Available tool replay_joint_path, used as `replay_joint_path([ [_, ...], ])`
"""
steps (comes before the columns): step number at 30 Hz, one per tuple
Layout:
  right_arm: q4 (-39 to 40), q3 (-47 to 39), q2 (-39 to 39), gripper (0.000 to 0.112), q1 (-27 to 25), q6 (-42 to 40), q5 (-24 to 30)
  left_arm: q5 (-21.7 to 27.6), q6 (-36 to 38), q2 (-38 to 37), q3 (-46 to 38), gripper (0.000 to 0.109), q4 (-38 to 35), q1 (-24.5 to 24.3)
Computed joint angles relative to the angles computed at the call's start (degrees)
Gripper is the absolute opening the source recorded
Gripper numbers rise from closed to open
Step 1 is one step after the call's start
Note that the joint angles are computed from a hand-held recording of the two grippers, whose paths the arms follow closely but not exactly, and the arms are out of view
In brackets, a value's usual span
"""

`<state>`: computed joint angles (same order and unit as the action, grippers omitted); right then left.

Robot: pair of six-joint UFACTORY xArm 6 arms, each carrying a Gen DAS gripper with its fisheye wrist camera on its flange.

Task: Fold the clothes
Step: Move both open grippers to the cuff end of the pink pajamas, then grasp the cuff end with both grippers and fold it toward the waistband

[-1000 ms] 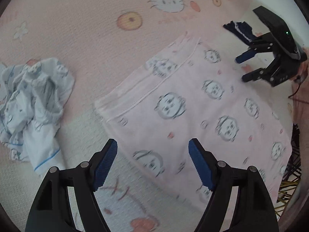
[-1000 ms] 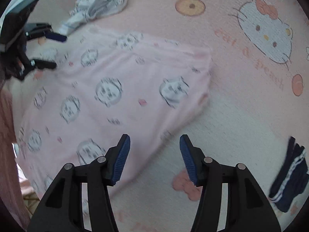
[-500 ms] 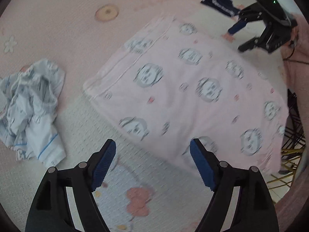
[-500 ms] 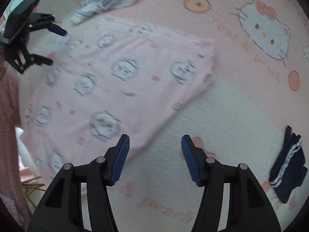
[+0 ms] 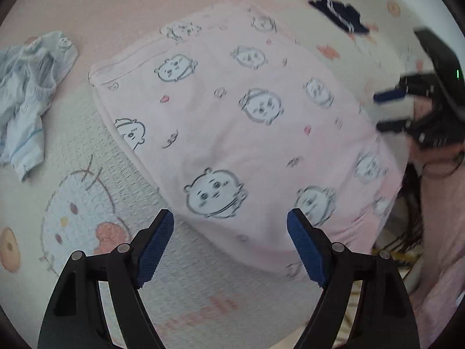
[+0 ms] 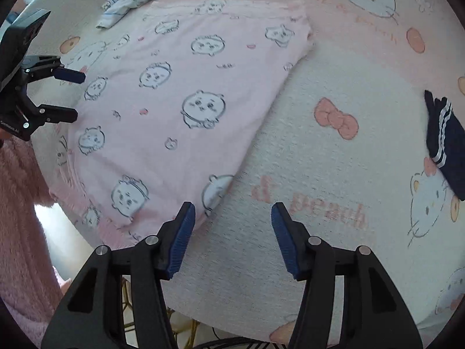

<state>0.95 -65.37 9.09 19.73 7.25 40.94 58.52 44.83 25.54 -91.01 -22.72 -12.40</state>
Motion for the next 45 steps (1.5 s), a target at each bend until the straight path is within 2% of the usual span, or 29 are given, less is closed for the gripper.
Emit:
replay_joint_path([
  [3,-1.21,-1.80,1.70,0.056,2.67,5.94,-1.79,-7.41,-4.66,-4.72,7.93,0.083,4.49,-4.89],
  [4,-1.24,-2.24,2.44,0.056,3.48,7.03,-1.40,-7.15,-6.60,-4.27,7.62,0.083,5.75,-5.72],
  [6,-3.07,-0.69,2.17,0.056,5.31,9.97,0.18,-6.39,-8.21,-5.15,10.17,0.083,8.16,-5.41],
  [8,-5.09,4.53,-1.41,0.058,5.07,11.89,-2.17,-9.53,-12.44,-7.92,15.33,0.086,14.00,-4.56],
  [10,-3.00,8.38,-4.85,0.062,3.92,11.45,-1.79,-10.48,-16.88,-10.17,18.05,0.086,16.86,-3.46],
  [11,-2.50,9.83,-6.49,0.062,3.26,12.65,-1.74,-10.79,-21.44,-10.87,18.38,0.086,17.73,-2.85],
  [13,-0.97,11.68,-8.98,0.062,2.45,14.25,-2.38,-9.71,-28.03,-12.06,18.40,0.086,13.37,-1.07],
  [14,-0.44,12.56,-9.93,0.062,2.44,15.18,-3.71,-8.62,-29.63,-12.74,18.62,0.086,7.59,0.13],
  [16,2.09,14.45,-11.66,0.061,2.46,15.93,-6.92,-11.82,-29.80,-16.18,23.70,0.086,-2.43,0.56],
  [19,7.18,16.23,-12.73,0.062,1.98,15.70,-8.30,-16.26,-29.37,-20.67,30.62,0.086,-17.83,0.31],
  [22,11.16,18.17,-14.31,0.062,0.64,14.07,-7.29,-13.68,-32.07,-18.89,30.04,0.086,-25.15,0.41],
  [25,15.34,21.13,-16.09,0.061,1.50,10.91,-8.99,-14.38,-34.18,-19.10,30.34,0.084,-23.98,-0.16],
  [26,15.00,21.90,-16.67,0.061,1.87,10.93,-9.59,-12.99,-32.77,-20.41,31.37,0.084,-23.95,1.60],
  [30,13.75,20.85,-14.07,0.061,1.95,11.88,-11.28,-15.63,-33.02,-19.93,32.92,0.083,-24.33,-0.38],
  [33,18.56,20.30,-12.08,0.061,2.25,9.30,-14.09,-10.75,-32.85,-20.59,34.39,0.082,-28.08,2.56],
  [34,21.28,19.57,-10.77,0.061,2.52,7.20,-14.68,-10.95,-33.08,-20.37,34.46,0.081,-29.18,2.56],
  [36,24.61,19.21,-9.74,0.062,2.91,4.26,-15.23,-11.39,-32.62,-20.46,34.57,0.071,-30.29,2.39],
  [38,26.74,18.67,-8.97,0.063,3.46,2.22,-16.15,-10.60,-33.11,-20.10,34.65,0.043,-30.81,2.09],
  [40,31.17,18.51,-9.00,0.059,3.79,-1.58,-16.21,-8.77,-32.80,-19.80,34.91,0.041,-32.39,2.17],
  [42,36.00,17.71,-8.62,0.052,3.85,-5.82,-14.61,-9.34,-32.71,-20.10,35.20,0.041,-31.10,1.20],
  [45,33.35,16.96,-7.09,0.050,4.78,-4.68,-15.77,-10.36,-32.69,-19.76,35.08,0.041,-30.74,0.25],
])
